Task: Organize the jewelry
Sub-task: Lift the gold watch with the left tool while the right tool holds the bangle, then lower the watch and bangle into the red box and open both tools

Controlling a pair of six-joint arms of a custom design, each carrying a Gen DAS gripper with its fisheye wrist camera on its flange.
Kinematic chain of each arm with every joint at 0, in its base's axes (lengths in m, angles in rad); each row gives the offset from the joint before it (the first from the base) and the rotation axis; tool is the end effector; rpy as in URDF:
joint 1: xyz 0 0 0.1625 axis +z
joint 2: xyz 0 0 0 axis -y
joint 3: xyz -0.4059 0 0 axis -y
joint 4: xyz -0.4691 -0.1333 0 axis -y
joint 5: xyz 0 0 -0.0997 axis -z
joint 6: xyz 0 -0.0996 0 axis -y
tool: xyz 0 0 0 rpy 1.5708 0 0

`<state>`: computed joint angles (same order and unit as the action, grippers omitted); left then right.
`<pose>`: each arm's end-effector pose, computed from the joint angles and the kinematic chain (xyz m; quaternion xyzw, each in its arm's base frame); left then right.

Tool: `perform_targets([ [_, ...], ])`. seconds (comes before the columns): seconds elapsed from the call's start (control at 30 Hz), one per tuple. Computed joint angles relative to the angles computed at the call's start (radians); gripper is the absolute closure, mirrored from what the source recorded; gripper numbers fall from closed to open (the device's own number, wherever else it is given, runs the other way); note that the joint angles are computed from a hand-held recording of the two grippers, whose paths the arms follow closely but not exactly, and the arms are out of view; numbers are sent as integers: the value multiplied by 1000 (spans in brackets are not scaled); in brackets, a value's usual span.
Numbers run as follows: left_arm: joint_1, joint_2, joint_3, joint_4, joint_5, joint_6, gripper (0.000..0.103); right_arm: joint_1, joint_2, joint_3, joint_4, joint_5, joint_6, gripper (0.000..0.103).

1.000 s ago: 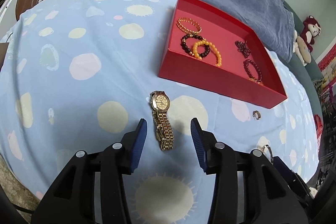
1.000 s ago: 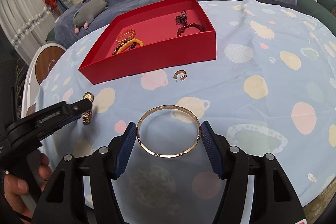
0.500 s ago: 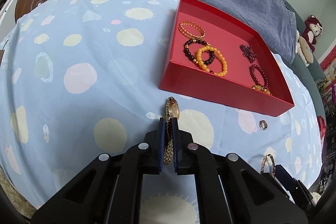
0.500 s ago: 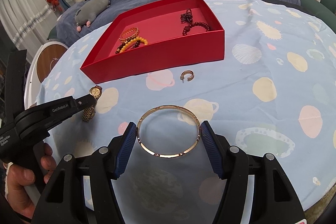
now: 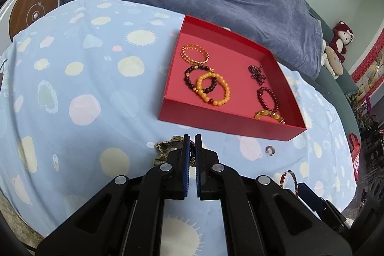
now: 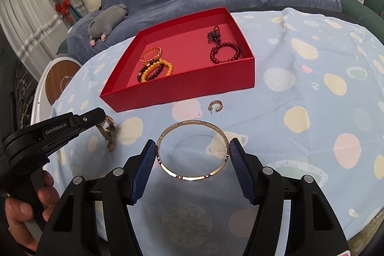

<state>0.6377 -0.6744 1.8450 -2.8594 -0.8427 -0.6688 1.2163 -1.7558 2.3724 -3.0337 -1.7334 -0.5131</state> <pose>-0.3693 -0.5221 -0.0782 0.1021 0.9275 -0.2936 0.2078 -0.0455 -0.4606 0.2997 0.0387 -0.9086 0.3402 0.2392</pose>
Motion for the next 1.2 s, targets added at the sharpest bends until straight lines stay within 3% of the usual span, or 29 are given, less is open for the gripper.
perform_targets([
  [0.43, -35, -93, 45, -44, 8, 32, 99, -2, -74, 28, 17, 40, 1, 43],
  [0.77, -56, -173, 120, 7, 27, -25, 99, -7, -114, 50, 33, 56, 3, 42],
  [1.2, -32, -97, 14, -31, -30, 51, 99, 41, -27, -44, -2, 47, -13, 42],
])
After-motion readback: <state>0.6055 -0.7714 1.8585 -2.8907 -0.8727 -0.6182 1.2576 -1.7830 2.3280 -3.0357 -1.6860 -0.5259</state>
